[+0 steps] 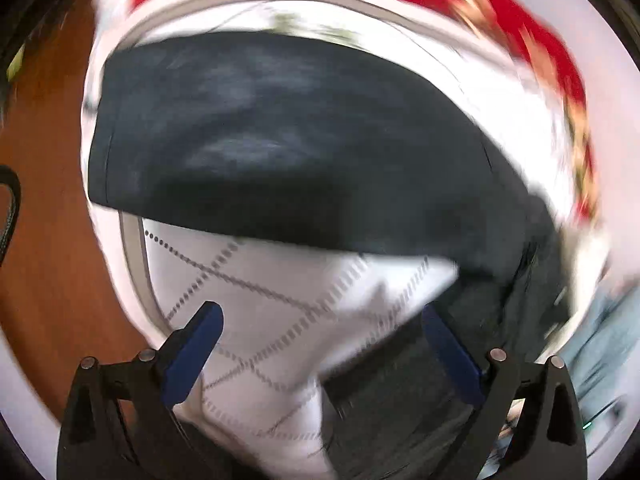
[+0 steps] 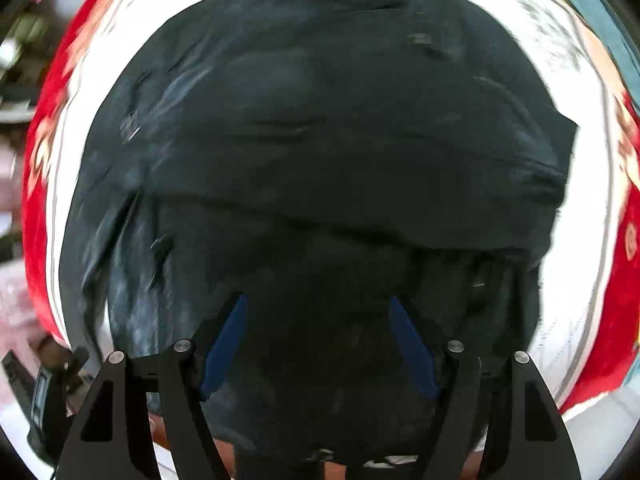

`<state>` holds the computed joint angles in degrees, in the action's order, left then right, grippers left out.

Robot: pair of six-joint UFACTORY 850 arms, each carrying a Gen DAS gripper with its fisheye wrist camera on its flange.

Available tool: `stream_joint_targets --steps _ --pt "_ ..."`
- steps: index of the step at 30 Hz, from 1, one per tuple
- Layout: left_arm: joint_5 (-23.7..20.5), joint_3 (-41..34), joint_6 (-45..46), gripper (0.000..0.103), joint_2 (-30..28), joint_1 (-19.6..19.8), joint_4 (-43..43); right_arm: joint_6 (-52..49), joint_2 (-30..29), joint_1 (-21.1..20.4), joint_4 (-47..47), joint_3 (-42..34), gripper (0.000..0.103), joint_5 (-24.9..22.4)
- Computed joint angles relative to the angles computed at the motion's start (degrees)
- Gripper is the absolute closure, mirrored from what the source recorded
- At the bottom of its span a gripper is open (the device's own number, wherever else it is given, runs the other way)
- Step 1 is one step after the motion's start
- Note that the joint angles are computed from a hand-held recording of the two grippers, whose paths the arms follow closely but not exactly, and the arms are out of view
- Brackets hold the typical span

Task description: Fold large clothes

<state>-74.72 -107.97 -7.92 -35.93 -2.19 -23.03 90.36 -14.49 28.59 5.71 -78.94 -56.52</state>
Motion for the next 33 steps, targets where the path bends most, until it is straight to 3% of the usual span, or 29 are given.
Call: stream_joint_targets --steps 3,5,8,11,13,15,18,20,24,27,29,32,33 --pt "5.47 1.92 -5.48 0.004 -1.16 3.35 -6.15 3.78 -4.9 2.1 -2.16 -5.03 0.028 0.74" --pt "10.12 6.12 -8.05 0.004 1.08 3.96 -8.07 5.27 -7.49 2.76 -3.8 -7.55 0.028 -0.14" --pt "15.09 6.14 -12.24 0.017 1.28 4.05 -5.96 7.71 -11.18 4.41 -4.76 -11.17 0.028 -1.28" --pt "16.98 5.54 -15.74 0.043 1.21 3.81 -2.78 8.34 -15.17 5.23 -4.74 -15.27 0.028 -2.97" --pt "17.64 4.47 -16.57 0.078 1.26 3.83 -0.55 8.5 -17.84 5.15 -5.47 -18.21 0.028 -3.81" --pt "19.39 4.74 -14.05 0.093 1.99 4.13 -1.49 8.13 -19.77 4.69 -5.82 -20.86 0.028 -5.14" --pt "21.56 4.69 -9.26 0.094 3.4 4.56 -4.22 7.3 -22.33 3.43 -6.18 -24.14 0.028 -5.52" --pt "22.1 4.27 -4.94 0.093 2.96 5.15 -8.25 6.93 -21.03 3.33 -6.18 -22.66 0.028 -5.58" --pt "17.98 2.12 -2.44 0.08 -2.4 7.03 -19.3 6.41 -23.92 3.2 -5.67 -25.89 0.028 -5.24" --pt "19.62 4.69 -0.26 0.078 -2.35 8.12 -27.42 5.81 -24.25 2.54 -5.42 -25.62 0.028 -4.22" --pt "20.94 4.07 0.72 0.078 -2.61 7.59 -27.27 5.93 -24.36 2.5 -4.8 -25.07 0.028 -2.76" --pt "22.4 -0.96 0.14 0.082 -4.16 4.93 -19.29 3.76 -23.54 1.26 -3.13 -23.05 0.028 -1.64" --pt "22.74 -3.64 -0.24 0.094 -4.67 3.67 -14.09 4.0 -23.67 1.3 -3.24 -23.02 0.028 -1.56"
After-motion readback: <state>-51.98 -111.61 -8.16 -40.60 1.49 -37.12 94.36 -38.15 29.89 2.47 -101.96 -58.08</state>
